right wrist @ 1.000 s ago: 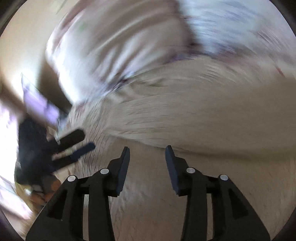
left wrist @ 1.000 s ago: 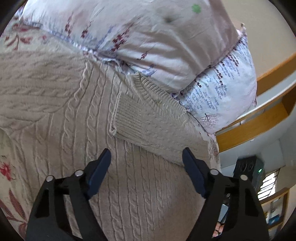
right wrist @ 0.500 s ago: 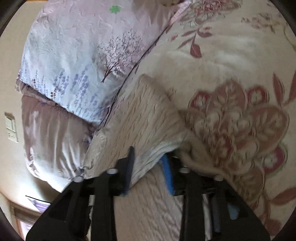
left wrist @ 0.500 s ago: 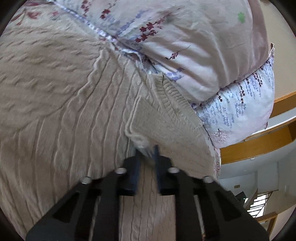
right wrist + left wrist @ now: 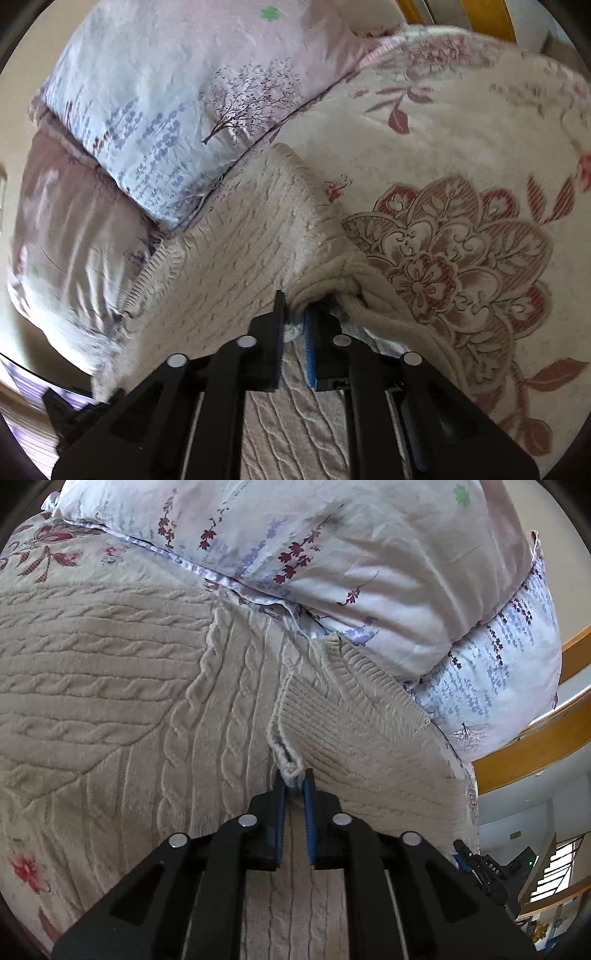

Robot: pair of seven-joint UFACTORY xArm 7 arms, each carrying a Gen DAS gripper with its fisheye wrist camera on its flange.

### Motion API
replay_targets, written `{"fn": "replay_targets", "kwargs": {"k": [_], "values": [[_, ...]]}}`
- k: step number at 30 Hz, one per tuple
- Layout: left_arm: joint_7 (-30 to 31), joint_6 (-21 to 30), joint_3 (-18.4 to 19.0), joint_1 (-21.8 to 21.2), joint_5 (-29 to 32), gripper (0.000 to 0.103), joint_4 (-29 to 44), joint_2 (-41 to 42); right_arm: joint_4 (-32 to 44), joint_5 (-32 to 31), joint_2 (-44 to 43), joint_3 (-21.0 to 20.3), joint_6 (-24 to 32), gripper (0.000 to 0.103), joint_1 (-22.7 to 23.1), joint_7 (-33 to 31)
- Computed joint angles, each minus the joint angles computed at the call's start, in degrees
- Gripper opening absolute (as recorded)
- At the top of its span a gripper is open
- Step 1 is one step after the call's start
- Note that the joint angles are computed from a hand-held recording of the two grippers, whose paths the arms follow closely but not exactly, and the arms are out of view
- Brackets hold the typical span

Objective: Fold small clothes

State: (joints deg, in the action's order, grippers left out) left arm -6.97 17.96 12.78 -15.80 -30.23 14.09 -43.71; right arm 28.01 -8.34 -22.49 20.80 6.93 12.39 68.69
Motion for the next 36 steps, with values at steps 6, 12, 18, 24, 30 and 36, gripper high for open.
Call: {"fn": "replay_targets", "kwargs": {"k": [6, 12, 18, 24, 30, 36], "values": [[0.33, 11.64, 0.76, 10.35, 4.35, 0.049, -6.83, -20.29, -2.68, -1.82, -4.85, 2.27, -0.89, 0.053, 0.44, -0.86], [1.36, 30.67, 7.95, 36.41, 12.54, 0.050, -10.43, -40.82, -3.75, -3.85, -4.28, 7.84, -8.95, 0.053, -1.94, -5.60], [3.12, 31.11, 12.98, 49.75, 14.58, 0.050, -8.31, -34.15, -2.73, -1.18, -0.44, 4.94, -10.16, 0.054, 2.45, -10.47], [4.45, 24.80, 16.50, 51.17, 9.14, 0.039, -6.61, -24.56, -3.29, 2.18, 0.07, 2.76, -10.84, 0.060, 5.12, -12.87], [6.32, 21.54, 18.40, 51.97, 5.01, 0.021, -5.24, -19.32, -3.20, 3.78, 0.68, 2.51, -11.33, 0.064, 6.05, -14.38], [7.69, 19.88, 19.00, 51.69, 2.49, 0.006, -3.78, -15.89, -3.62, 5.48, 1.12, 0.00, -12.44, 0.065, 8.60, -16.29]]}}
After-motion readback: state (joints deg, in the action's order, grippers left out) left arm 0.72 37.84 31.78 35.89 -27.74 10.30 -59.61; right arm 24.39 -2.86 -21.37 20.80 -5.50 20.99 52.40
